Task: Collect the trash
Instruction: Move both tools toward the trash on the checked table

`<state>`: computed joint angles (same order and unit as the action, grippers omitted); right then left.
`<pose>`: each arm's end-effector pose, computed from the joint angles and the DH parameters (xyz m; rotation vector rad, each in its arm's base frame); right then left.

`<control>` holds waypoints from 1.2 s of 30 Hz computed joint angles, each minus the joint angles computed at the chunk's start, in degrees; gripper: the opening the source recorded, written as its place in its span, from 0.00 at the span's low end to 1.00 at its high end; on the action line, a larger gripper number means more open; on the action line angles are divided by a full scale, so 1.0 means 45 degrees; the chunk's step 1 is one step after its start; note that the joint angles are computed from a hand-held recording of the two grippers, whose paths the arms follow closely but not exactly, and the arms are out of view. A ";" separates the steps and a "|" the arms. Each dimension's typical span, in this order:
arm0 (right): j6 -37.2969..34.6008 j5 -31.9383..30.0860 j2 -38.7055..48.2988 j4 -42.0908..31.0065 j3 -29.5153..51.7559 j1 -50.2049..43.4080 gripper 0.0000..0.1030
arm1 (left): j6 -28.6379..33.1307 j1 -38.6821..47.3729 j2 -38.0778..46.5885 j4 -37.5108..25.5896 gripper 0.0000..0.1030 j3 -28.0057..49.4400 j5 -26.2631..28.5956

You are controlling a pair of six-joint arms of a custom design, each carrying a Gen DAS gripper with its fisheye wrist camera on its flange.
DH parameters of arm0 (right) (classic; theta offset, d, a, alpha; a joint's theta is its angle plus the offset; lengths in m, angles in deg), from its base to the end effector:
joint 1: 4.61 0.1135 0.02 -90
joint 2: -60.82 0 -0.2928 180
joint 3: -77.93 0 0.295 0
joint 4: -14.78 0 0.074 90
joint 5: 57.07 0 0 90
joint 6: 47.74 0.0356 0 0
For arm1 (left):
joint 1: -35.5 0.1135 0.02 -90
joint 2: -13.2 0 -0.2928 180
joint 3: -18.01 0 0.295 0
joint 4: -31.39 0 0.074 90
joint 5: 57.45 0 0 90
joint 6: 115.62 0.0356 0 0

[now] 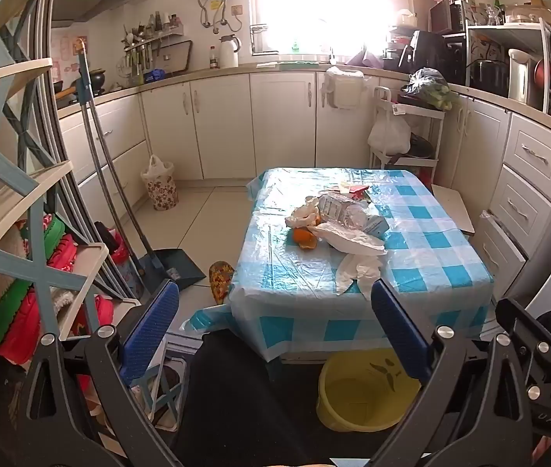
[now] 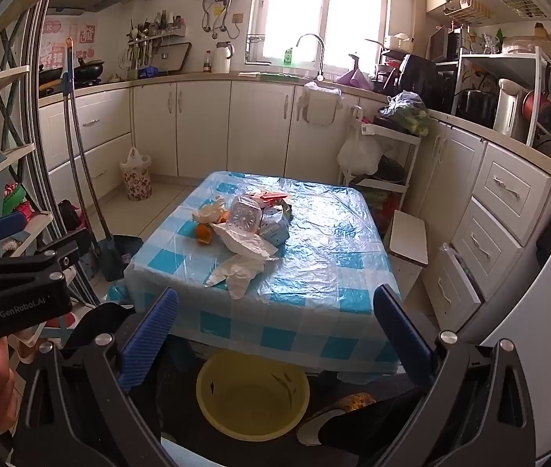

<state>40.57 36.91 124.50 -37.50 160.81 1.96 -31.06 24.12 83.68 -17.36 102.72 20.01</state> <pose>0.2591 0.0274 0.4132 -0.1143 2.1436 -0.0250 0.2934 -0.0512 0.4004 -0.0127 2.1577 0.0684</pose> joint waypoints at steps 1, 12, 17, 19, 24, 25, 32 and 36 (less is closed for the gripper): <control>-0.0011 0.0016 -0.0005 0.0012 -0.0007 0.0006 0.94 | 0.0000 0.0000 0.0000 0.0000 0.93 0.0000 0.0000; 0.0068 -0.0325 0.0275 0.0364 -0.0068 -0.0432 0.94 | 0.0378 -0.0105 0.0850 0.0419 0.93 -0.0048 -0.0118; 0.0152 -0.1373 0.1200 0.0699 0.0142 -0.1451 0.94 | -0.0430 0.0496 0.2010 0.0764 0.93 0.0022 0.1019; 0.0144 -0.1609 0.1539 0.0952 0.0085 -0.1689 0.94 | -0.0433 0.0600 0.2596 0.0708 0.93 0.0250 0.1216; 0.0054 -0.1905 0.2557 0.1210 0.0526 -0.1854 0.94 | -0.0016 0.0805 0.4752 -0.0841 0.93 0.1838 0.1498; 0.0037 -0.1985 0.2848 0.1231 0.0670 -0.1843 0.94 | -0.0083 0.0909 0.5067 -0.0989 0.93 0.2118 0.1564; -0.0379 -0.2379 0.4690 0.1178 0.1546 -0.1764 0.94 | 0.0119 0.1222 0.6139 -0.0190 0.93 0.2794 0.1731; -0.0486 -0.2680 0.5298 0.1128 0.1891 -0.1766 0.94 | 0.0249 0.1257 0.6779 0.0034 0.93 0.3554 0.1828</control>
<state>38.38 24.85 148.34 -32.42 169.32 -5.99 -29.94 29.77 114.18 -17.20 118.72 28.23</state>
